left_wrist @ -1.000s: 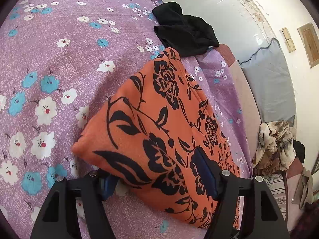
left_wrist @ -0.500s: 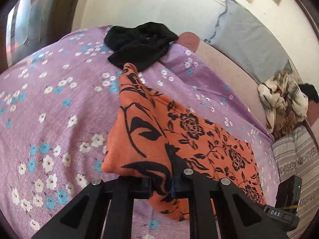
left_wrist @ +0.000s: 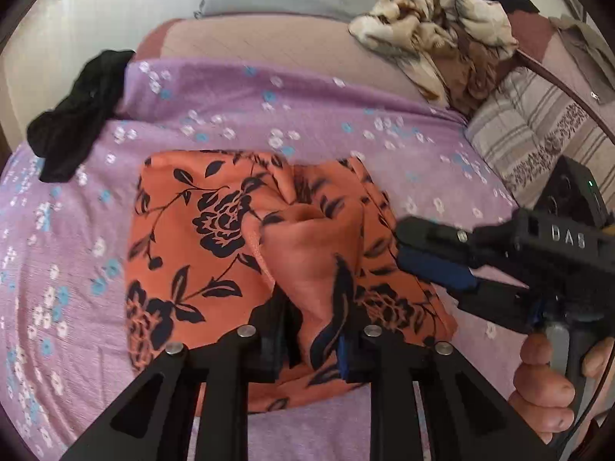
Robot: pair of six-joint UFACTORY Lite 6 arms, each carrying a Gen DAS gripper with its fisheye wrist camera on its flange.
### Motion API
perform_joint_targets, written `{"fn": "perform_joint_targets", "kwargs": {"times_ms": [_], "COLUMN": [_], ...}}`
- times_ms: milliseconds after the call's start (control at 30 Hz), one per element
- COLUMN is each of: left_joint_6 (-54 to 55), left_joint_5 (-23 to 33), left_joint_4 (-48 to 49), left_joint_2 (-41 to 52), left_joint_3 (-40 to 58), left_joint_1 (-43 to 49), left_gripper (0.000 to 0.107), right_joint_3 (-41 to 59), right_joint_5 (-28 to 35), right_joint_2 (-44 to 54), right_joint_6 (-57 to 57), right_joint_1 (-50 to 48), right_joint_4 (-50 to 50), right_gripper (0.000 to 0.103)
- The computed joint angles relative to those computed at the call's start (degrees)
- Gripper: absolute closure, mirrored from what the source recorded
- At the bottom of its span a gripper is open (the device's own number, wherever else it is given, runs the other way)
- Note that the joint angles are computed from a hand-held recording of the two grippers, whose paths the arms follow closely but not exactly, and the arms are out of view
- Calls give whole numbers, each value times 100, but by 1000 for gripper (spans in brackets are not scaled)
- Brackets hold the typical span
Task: Fold small clothes
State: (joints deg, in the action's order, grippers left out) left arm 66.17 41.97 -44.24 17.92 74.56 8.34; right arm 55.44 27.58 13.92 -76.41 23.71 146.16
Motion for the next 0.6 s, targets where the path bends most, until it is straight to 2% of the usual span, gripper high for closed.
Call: {"fn": "perform_joint_targets", "kwargs": {"times_ms": [33,67,100,167,233,300,467,600], "left_joint_6": [92,307,619,1284,1638,1630,722,732], "left_joint_5": [329,674,955,1168,1104,1028,179,41], "left_joint_4": [-51,-190,-371,-709,-900,-857,9,120], "left_joint_2": [43,67,42,-90,-62,250,1127,1243], "left_joint_3": [-4,-6,-37,-155,-40,350,1090,991], "left_joint_1": [87,268,508,1029,1473,1835,1874,1817], "left_gripper": [74,65,60,46,42,42,42,42], "right_joint_3": [-15,-59,-115,8,331,689,1482,2140], "right_joint_5": [16,138,331,493,215,-45,-125,-828], "right_joint_2": [35,85,146,352,571,829,1596,1925], "right_joint_6": [239,401,467,645,744,978,1251,1399], "right_joint_1": [-59,-106,-139,-140,-34,77,260,509], "right_joint_4": [-134,-148,-72,-226,-446,-799,-1055,-1396], "right_gripper": [63,40,32,30,30,30,30,27]}}
